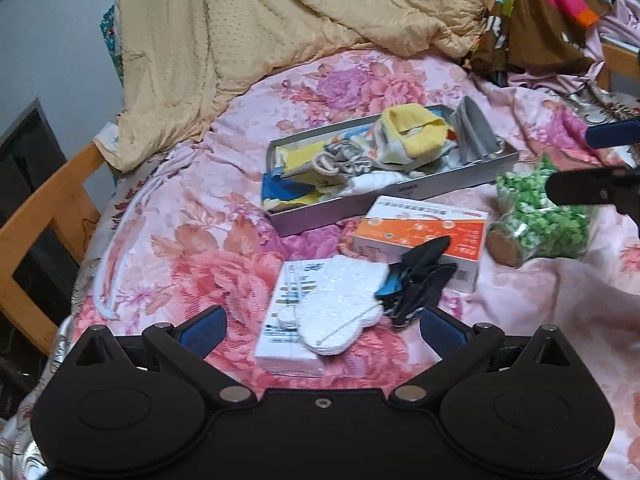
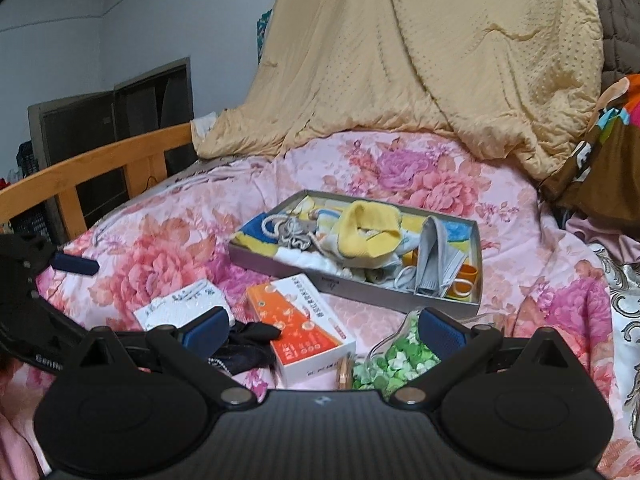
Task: Organize soft objects
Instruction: 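Move both tools back toward the remaining items beside the tray, then grasp the white fluffy glove with the left tool while the right tool grasps the black sock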
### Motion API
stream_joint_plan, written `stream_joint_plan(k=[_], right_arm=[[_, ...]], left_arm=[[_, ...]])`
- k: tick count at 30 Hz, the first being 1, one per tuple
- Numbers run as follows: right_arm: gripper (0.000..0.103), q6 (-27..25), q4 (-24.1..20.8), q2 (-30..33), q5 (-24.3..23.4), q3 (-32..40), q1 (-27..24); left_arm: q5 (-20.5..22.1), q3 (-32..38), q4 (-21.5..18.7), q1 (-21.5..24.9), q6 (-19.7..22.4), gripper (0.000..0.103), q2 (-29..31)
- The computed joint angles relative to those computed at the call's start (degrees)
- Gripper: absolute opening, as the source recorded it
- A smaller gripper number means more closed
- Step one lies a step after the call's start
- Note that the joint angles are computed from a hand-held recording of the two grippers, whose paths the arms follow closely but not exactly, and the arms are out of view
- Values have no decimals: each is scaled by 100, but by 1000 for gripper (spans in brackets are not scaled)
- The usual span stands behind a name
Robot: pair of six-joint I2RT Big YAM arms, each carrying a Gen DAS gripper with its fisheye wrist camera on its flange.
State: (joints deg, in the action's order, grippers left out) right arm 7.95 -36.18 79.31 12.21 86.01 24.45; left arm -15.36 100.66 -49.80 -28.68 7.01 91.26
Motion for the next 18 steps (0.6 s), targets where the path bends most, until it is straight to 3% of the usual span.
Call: stream_joint_plan(k=[5, 13, 18], right_arm=[[103, -91, -113, 125, -73, 81, 25], [103, -268, -336, 333, -273, 218, 54], [103, -428, -464, 457, -539, 328, 51]], left_arm=[[-173, 169, -201, 51, -159, 102, 111], [-60, 512, -662, 179, -484, 102, 354], [-124, 590, -726, 239, -368, 102, 500]])
